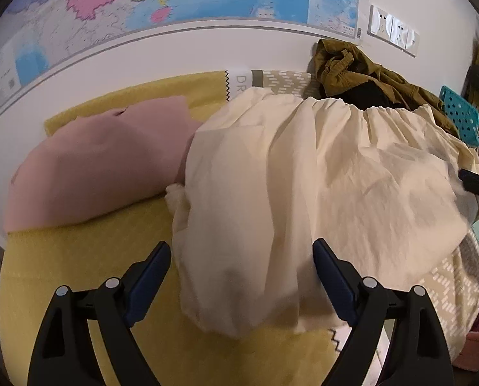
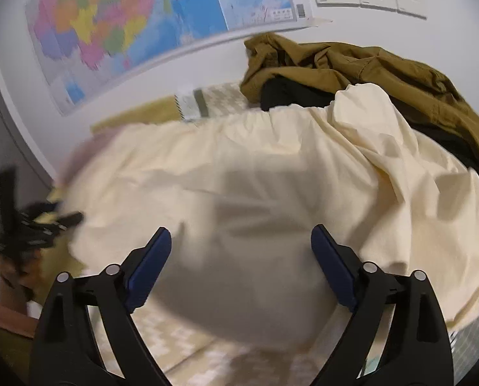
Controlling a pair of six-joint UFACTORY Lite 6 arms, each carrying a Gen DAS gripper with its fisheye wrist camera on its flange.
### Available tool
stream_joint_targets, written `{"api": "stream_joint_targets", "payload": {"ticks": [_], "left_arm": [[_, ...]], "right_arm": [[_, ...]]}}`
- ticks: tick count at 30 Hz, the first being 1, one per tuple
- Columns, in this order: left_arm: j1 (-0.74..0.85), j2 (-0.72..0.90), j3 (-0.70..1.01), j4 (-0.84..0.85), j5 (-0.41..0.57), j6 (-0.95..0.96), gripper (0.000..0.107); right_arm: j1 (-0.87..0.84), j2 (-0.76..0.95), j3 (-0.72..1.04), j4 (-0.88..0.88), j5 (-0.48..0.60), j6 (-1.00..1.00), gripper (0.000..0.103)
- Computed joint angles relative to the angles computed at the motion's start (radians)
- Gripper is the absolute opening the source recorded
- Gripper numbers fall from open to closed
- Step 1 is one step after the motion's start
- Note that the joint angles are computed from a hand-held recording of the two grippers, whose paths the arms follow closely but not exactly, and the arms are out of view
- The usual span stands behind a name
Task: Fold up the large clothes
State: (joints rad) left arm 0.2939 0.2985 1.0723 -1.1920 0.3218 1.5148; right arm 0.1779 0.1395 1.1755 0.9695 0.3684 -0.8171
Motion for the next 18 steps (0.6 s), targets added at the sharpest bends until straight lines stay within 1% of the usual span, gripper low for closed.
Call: {"api": "stream_joint_targets", "payload": {"ticks": [1,2,4,7,8,10,11,13,15,18], "left_arm": [[0.015,-0.011,-0.012,0.01,0.022,-0.006,0.086],[0.031,-0.023,-0.024,0.02,0.047,-0.009,0.086],[0.061,-0.047,-0.048,0.035,0.096,-0.004,0.086],[0.143,-0.08,-0.076,0.077,0.245,0.005,0.086],[0.178,-0.083,-0.079,0.091,0.311,0.005,0.086],[0.228,-0.082,-0.084,0.127,0.4,-0.002,0.086],[0.262,-0.078,-0.089,0.141,0.465,0.011,0.086],[0.304,-0.059,-0.092,0.162,0.547,0.008,0.086],[0.308,-0.039,-0.1,0.171,0.574,-0.009,0.086],[0.267,0.01,-0.092,0.157,0.546,-0.051,0.087]], "right_arm": [[-0.022,-0.028,-0.025,0.068,0.034,-0.053,0.089],[-0.055,-0.053,-0.048,0.14,0.094,-0.106,0.09],[-0.105,-0.1,-0.091,0.201,0.17,-0.144,0.09],[-0.194,-0.185,-0.179,0.274,0.302,-0.181,0.092],[-0.212,-0.205,-0.199,0.282,0.322,-0.181,0.093],[-0.249,-0.243,-0.242,0.264,0.348,-0.163,0.094],[-0.262,-0.256,-0.26,0.261,0.358,-0.16,0.094],[-0.299,-0.274,-0.301,0.261,0.377,-0.158,0.094],[-0.335,-0.268,-0.332,0.276,0.403,-0.165,0.094],[-0.372,-0.239,-0.351,0.306,0.422,-0.183,0.094]]}}
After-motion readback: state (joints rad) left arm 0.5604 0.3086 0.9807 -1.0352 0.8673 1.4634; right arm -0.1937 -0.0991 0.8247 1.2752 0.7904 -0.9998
